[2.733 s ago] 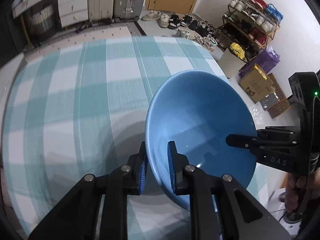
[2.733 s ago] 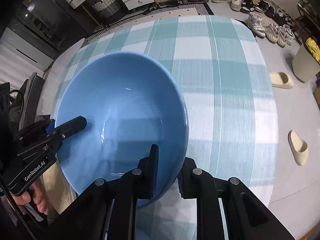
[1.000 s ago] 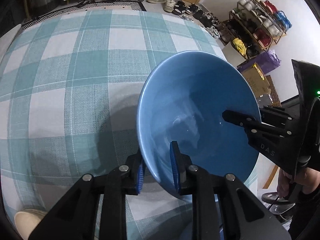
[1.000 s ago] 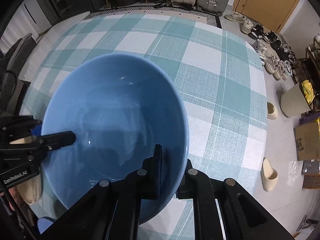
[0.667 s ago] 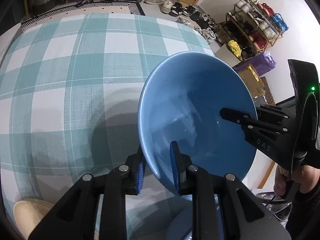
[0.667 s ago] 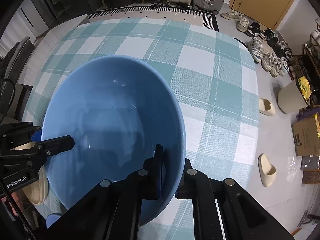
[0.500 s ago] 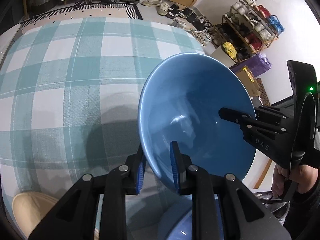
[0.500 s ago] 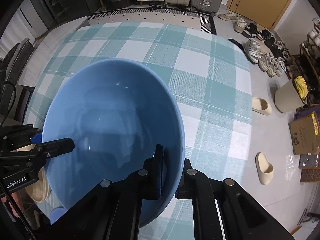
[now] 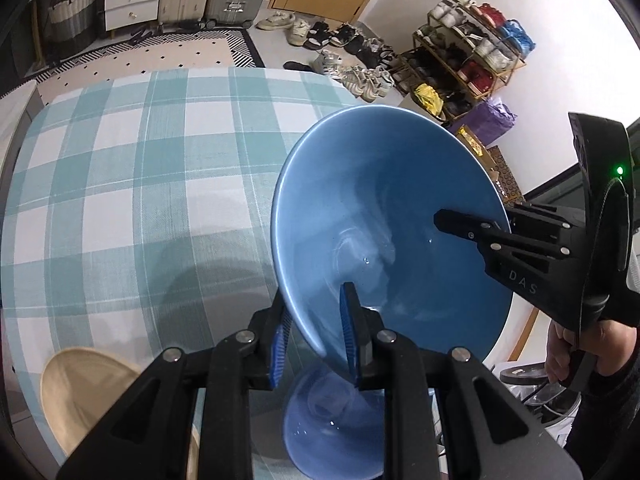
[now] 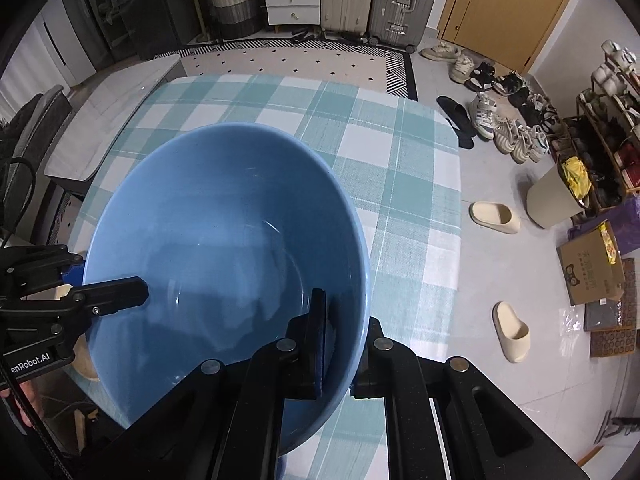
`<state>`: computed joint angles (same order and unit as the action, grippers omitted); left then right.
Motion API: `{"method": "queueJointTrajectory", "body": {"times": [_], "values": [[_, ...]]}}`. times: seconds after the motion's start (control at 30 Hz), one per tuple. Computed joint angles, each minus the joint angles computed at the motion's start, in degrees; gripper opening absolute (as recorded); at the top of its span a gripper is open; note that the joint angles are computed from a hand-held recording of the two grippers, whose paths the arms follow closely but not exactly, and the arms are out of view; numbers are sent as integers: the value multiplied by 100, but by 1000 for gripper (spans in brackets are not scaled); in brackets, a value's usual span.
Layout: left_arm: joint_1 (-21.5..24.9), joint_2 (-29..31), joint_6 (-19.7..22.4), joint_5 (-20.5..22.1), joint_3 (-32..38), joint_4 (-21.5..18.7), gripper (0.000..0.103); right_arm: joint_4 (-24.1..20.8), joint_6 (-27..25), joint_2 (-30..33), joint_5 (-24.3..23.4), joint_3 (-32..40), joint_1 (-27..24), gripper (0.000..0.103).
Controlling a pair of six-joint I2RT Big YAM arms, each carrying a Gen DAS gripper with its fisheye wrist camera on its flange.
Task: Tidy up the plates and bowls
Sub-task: 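Carry the held blue bowl with both tools over the nested blue bowls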
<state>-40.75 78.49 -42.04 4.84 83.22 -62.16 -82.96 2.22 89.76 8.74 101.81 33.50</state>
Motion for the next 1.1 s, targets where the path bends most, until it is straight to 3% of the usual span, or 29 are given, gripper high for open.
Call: {"method": "queueJointTrajectory", "body": {"times": [0.3,0.6,0.87,0.97,1.1], "values": [[-511,-500,-547,-167,-514,138,21,56,428,-736,460,-734,418,8],[-1131,-951,-882,-714,-1048,151,24,51,913,-1481,658,-1698,982,9],[-1727,-945,-952,-1546,-1277,86,29,1120,1593,-2301,293,-2908,1046,9],[-1754,-959,-1021,-1589,-1399,154,29,1323,1620,-2407,518,-3150,1190,9],[-1887,-978,-1038,-1905,-1506,207,29,1555,1657,-2499,282,-3393,1104,9]]}}
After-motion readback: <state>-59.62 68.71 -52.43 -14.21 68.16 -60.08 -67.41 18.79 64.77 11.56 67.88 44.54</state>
